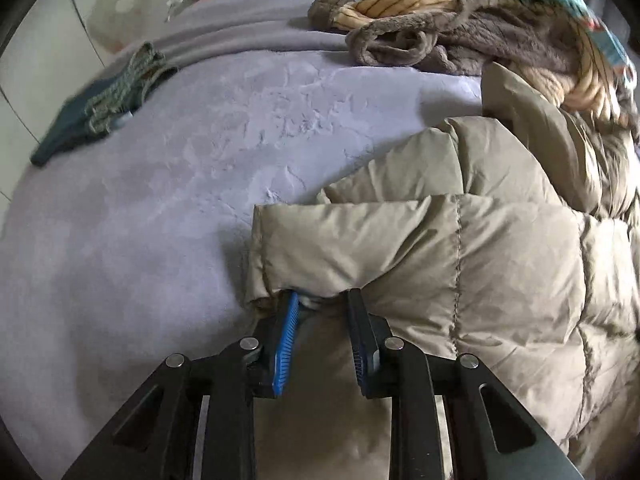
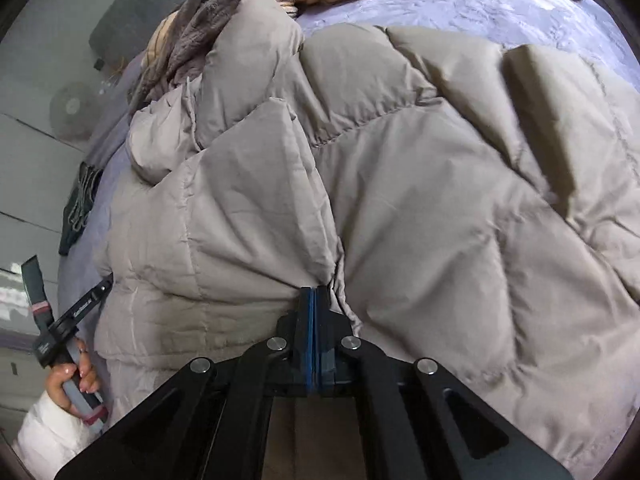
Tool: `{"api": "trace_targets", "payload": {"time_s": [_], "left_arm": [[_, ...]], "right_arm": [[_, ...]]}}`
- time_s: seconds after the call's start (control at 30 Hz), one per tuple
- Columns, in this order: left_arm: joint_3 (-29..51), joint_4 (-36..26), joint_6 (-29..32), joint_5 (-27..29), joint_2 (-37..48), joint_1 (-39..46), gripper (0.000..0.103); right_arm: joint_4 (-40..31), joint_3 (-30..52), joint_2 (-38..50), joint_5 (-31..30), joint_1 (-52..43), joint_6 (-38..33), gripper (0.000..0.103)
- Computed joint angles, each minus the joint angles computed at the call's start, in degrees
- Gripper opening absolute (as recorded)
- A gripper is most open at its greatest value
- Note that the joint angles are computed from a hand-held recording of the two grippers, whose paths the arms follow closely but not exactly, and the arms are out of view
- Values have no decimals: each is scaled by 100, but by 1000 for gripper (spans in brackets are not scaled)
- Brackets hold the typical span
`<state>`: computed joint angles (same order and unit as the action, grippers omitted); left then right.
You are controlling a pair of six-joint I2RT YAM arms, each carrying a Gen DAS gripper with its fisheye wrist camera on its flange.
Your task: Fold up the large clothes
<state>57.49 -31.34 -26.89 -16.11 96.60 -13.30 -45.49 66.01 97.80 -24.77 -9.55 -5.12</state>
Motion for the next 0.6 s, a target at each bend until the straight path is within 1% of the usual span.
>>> {"api": "trace_targets", "payload": {"time_s": [0.03,0.1,0.17,0.23,0.3,0.37,0.4,0.43,0.47,0.5,0.53,0.6], "left_arm": [[54,-142,-51,-51,-62,-56,27],[36,-364,-142,2,-393,-147,27],[-37,-554,-243,17,-693,-293,27],[-58,-856,-413,17,-872,-536,27],[-42,-1116,-680,32,-950,-868,27],[31,-1362,-1053,66,-955,-1303,28],[76,-1422,-1217,50,-927,-1520,28],[129,-1482,-1388,-15,-894,-1741,36],[198,-1543,-1591,-141,-836,-2000,79],[292,-1630,-1771,-284,-765,-2227,100],[411,-1720,-1974,-539,-687,-2511,103],[724,-1892,-2124,-726,-436,-2914,103]], "right_arm": [[-84,-7,-112,13,-99,-57,0],[-301,-26,-366,-71,-377,-187,6],[-604,-10,-519,-418,-832,-361,6],[-955,38,-593,-694,-1318,-557,12],[-1207,16,-676,-766,-1724,-749,33],[-1471,31,-677,-888,-2223,-998,42],[-1629,64,-659,-940,-2506,-1158,42],[-1734,148,-604,-960,-2685,-1234,42],[-1821,205,-538,-991,-2891,-1373,42],[-1950,281,-463,-1032,-3188,-1552,44],[-2029,350,-385,-1052,-3377,-1664,45],[-2251,545,-192,-1061,-3832,-1988,52]]}}
